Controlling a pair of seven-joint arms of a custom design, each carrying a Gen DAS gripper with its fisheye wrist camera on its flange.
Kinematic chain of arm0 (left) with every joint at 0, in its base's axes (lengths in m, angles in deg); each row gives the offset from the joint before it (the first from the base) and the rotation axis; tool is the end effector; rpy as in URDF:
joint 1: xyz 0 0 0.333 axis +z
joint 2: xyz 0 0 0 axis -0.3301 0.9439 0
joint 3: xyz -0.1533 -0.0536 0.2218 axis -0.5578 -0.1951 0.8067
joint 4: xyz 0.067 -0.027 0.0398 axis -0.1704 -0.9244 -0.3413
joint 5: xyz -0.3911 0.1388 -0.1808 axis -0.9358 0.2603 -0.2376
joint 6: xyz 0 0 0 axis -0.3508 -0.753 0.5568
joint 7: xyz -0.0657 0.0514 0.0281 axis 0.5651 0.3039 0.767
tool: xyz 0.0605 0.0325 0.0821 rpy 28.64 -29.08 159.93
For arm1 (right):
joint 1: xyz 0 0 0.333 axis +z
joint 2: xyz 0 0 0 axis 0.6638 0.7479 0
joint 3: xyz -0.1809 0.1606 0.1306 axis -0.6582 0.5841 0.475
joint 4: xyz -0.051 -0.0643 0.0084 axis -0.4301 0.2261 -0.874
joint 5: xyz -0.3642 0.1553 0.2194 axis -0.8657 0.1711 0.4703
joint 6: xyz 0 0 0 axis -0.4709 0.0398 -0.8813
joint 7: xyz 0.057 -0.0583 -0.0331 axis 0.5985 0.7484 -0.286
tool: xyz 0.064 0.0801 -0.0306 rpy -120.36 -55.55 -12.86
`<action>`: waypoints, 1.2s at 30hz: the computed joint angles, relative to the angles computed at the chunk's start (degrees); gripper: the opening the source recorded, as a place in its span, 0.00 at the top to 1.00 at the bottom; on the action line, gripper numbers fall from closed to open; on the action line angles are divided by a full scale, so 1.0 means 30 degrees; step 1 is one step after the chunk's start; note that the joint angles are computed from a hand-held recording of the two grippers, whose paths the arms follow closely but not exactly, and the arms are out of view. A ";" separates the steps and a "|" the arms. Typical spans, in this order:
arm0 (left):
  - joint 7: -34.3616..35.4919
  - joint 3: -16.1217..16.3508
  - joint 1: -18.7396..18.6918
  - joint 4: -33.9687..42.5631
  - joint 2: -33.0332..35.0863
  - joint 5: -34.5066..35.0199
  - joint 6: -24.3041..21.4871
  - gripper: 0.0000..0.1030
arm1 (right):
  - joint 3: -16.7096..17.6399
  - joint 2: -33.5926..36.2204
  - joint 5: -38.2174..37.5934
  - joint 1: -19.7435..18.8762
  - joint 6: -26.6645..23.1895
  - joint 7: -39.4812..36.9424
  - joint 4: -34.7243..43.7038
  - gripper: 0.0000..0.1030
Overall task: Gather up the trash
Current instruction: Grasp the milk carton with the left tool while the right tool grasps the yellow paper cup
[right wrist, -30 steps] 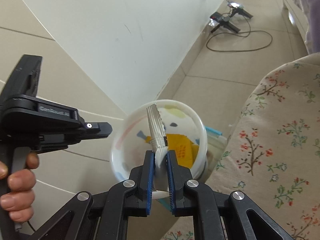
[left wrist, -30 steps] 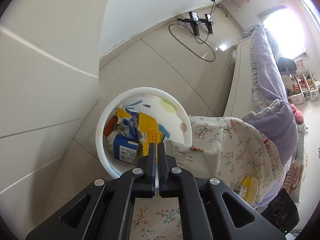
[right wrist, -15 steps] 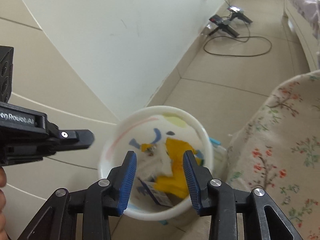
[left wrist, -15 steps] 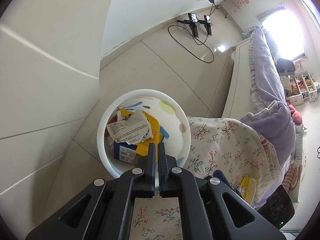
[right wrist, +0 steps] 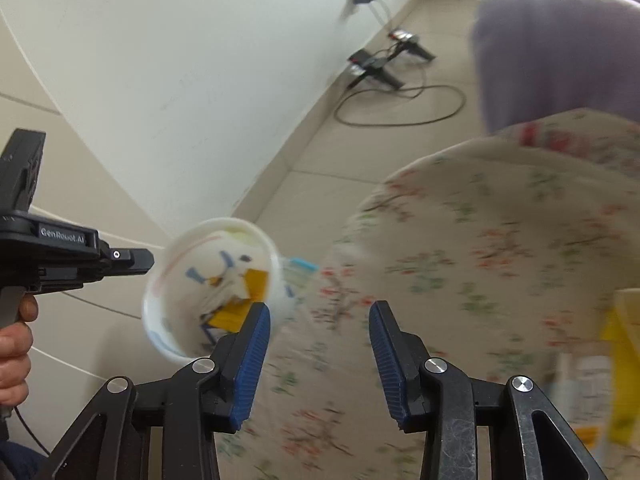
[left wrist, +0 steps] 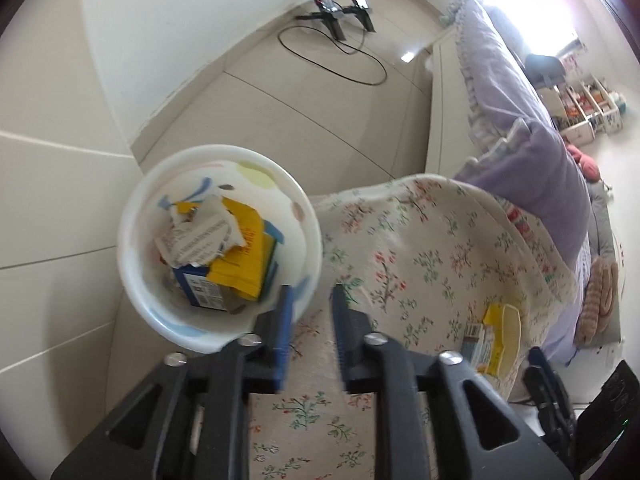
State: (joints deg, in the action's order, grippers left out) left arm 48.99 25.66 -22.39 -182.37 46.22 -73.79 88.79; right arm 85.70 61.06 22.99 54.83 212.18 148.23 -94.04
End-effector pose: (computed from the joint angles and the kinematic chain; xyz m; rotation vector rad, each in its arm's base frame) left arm 0.6635 -0.1475 0.3821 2.4649 -1.6922 0.6841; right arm 0.6170 0.1542 0.4113 -1.9317 1.5188 -0.2099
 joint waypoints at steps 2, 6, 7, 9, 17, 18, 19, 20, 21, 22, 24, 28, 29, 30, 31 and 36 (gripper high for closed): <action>0.0027 -0.0142 -0.0227 0.0219 0.0168 0.0271 -0.0005 0.63 | -0.0344 -0.0983 -0.0331 -0.0328 -0.0234 0.0052 -0.0701 0.49; 0.0064 -0.0401 -0.0832 0.1235 0.0870 0.1294 -0.0417 0.62 | -0.1099 -0.3148 -0.2497 -0.1133 0.0544 0.0611 -0.2689 0.42; 0.0048 -0.0487 -0.1007 0.1520 0.1080 0.1507 -0.0511 0.61 | -0.1267 -0.3398 -0.2939 -0.1315 0.0832 0.0891 -0.2979 0.42; 0.0107 -0.0670 -0.1388 0.2146 0.1556 0.1970 -0.0730 0.54 | -0.1701 -0.3742 -0.3409 -0.1684 0.1420 0.1410 -0.3442 0.40; 0.0159 -0.1371 -0.3154 0.5055 0.4039 0.3671 -0.1669 0.46 | -0.1995 -0.1904 -0.7093 -0.3263 -0.0324 0.4672 -0.2473 0.39; 0.0199 -0.1427 -0.3367 0.5379 0.4293 0.3824 -0.1855 0.46 | -0.1914 -0.1452 -0.7588 -0.3348 -0.0724 0.5082 -0.2155 0.39; 0.0210 -0.1453 -0.3627 0.5694 0.4527 0.4090 -0.2032 0.46 | -0.1898 -0.1013 -0.7977 -0.3439 -0.1201 0.5397 -0.1865 0.39; 0.0078 -0.1412 -0.3947 0.5947 0.4720 0.4503 -0.2114 0.46 | -0.1889 -0.0673 -0.8247 -0.3501 -0.1590 0.5557 -0.1600 0.39; -0.0074 -0.1360 -0.4179 0.6124 0.4860 0.4812 -0.2144 0.46 | -0.1865 -0.0427 -0.8553 -0.3543 -0.1768 0.5661 -0.1457 0.39; -0.0209 -0.1334 -0.4421 0.6399 0.5067 0.5119 -0.2257 0.46 | -0.1829 -0.0228 -0.9038 -0.3579 -0.1856 0.5914 -0.1333 0.39; -0.0252 -0.1404 -0.4671 0.6979 0.5508 0.5281 -0.2598 0.46 | -0.1795 0.0186 -0.9611 -0.3624 -0.2188 0.6175 -0.1068 0.39; -0.0246 -0.1539 -0.5016 0.7528 0.5969 0.5305 -0.2603 0.46 | -0.1767 0.0394 -1.0033 -0.3661 -0.2748 0.6229 -0.0979 0.72; -0.0270 -0.1535 -0.5120 0.7582 0.6020 0.5394 -0.2555 0.46 | -0.1800 0.0260 -0.9779 -0.3712 -0.2596 0.6103 -0.1145 0.73; -0.0347 -0.1513 -0.5253 0.7668 0.6109 0.5525 -0.2532 0.45 | -0.1837 0.0032 -0.9306 -0.3766 -0.2394 0.5712 -0.1376 0.75; -0.0446 -0.1504 -0.5411 0.7815 0.6267 0.5659 -0.2546 0.44 | -0.1883 -0.0148 -0.9010 -0.3816 -0.2308 0.5421 -0.1528 0.76; -0.0172 -0.1929 -0.5648 0.8700 0.7174 0.5085 -0.2690 0.43 | -0.2165 -0.1163 -0.8336 -0.4155 -0.2128 0.5392 -0.2326 0.77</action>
State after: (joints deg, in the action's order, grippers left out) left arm 48.48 19.87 -39.33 -156.28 67.75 -58.54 80.73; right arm 79.20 57.57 -2.02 42.36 205.79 164.41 -101.01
